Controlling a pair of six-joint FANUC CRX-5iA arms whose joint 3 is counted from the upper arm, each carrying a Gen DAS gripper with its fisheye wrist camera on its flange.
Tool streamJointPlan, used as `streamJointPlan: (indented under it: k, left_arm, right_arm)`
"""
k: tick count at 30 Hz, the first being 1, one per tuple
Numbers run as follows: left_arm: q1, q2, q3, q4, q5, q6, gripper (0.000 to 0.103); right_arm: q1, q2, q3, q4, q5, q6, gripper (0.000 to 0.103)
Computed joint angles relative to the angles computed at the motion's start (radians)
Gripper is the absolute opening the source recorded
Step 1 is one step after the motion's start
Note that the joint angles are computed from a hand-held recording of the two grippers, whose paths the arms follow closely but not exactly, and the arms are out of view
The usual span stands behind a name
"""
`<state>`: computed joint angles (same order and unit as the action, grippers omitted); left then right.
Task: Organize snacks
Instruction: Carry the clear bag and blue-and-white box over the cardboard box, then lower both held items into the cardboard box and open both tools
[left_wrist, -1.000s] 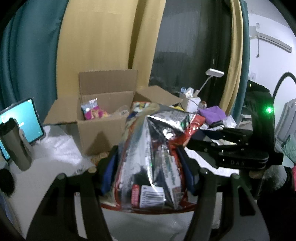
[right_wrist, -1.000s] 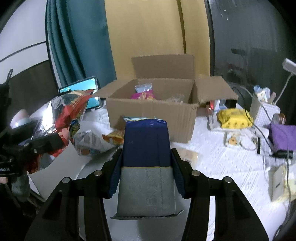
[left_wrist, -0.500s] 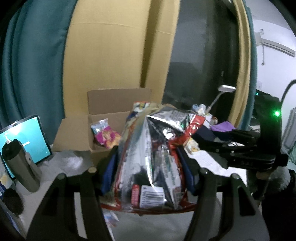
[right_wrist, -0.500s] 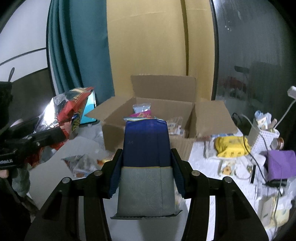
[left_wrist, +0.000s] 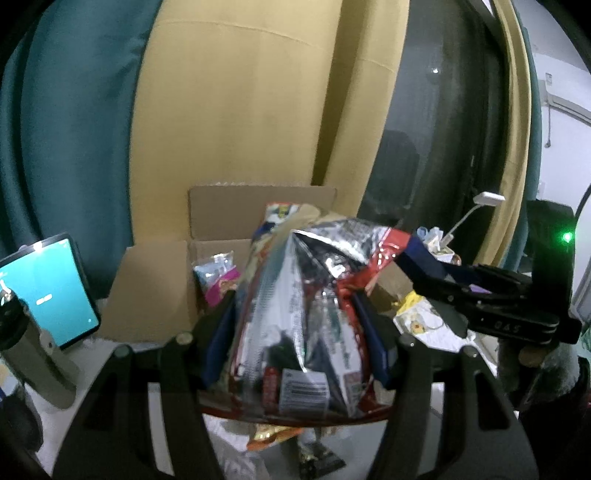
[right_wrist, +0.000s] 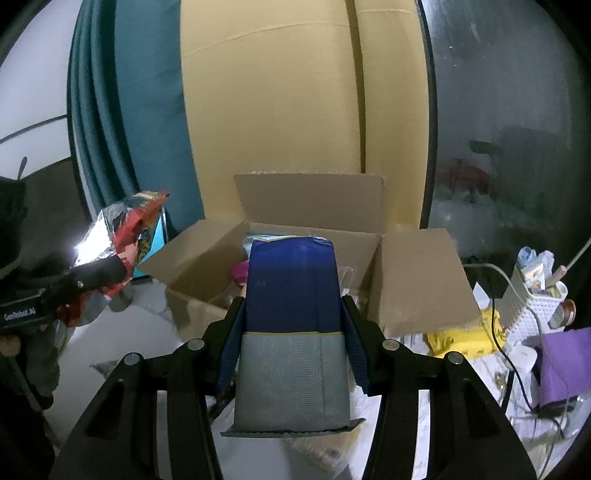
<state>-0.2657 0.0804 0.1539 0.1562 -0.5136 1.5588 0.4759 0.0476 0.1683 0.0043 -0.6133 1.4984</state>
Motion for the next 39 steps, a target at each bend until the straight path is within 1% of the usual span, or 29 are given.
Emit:
streamJointPlan:
  k: [6,14,19,24,26,28,31,35,39]
  left_arm:
    - [-0.006,0.059,0.065,-0.013,0.008,0.005,0.063]
    - [-0.006,0.145,0.178,-0.043,-0.019,0.033,0.063]
    - [-0.001,0.188,0.216,-0.025,-0.025,0.026,0.063]
    - [0.004,0.236,0.268,-0.009,-0.048,0.023,0.063]
    - [0.003,0.255,0.299,-0.031,-0.063,0.045,0.063]
    - [-0.004,0.272,0.335,-0.088,-0.08,0.088,0.063]
    - [0.001,0.3,0.359,-0.063,-0.088,0.078,0.063]
    - [0.003,0.33,0.389,-0.063,-0.103,0.086,0.063]
    - [0.002,0.365,0.444,-0.086,-0.144,0.107,0.063]
  right_arm:
    - [-0.024,0.06,0.074,-0.031,-0.01,0.028,0.053]
    - [-0.049,0.132,0.152,-0.052,-0.007,0.035,0.053]
    - [-0.062,0.184,0.22,-0.067,-0.02,0.05,0.053]
    - [-0.077,0.236,0.288,-0.08,-0.032,0.055,0.053]
    - [-0.082,0.258,0.316,-0.081,-0.038,0.051,0.053]
    - [-0.088,0.283,0.344,-0.081,-0.046,0.045,0.053]
    - [-0.096,0.318,0.383,-0.071,-0.061,0.021,0.053]
    - [-0.108,0.368,0.443,-0.066,-0.092,-0.004,0.053]
    - [-0.11,0.414,0.494,-0.041,-0.125,-0.047,0.053]
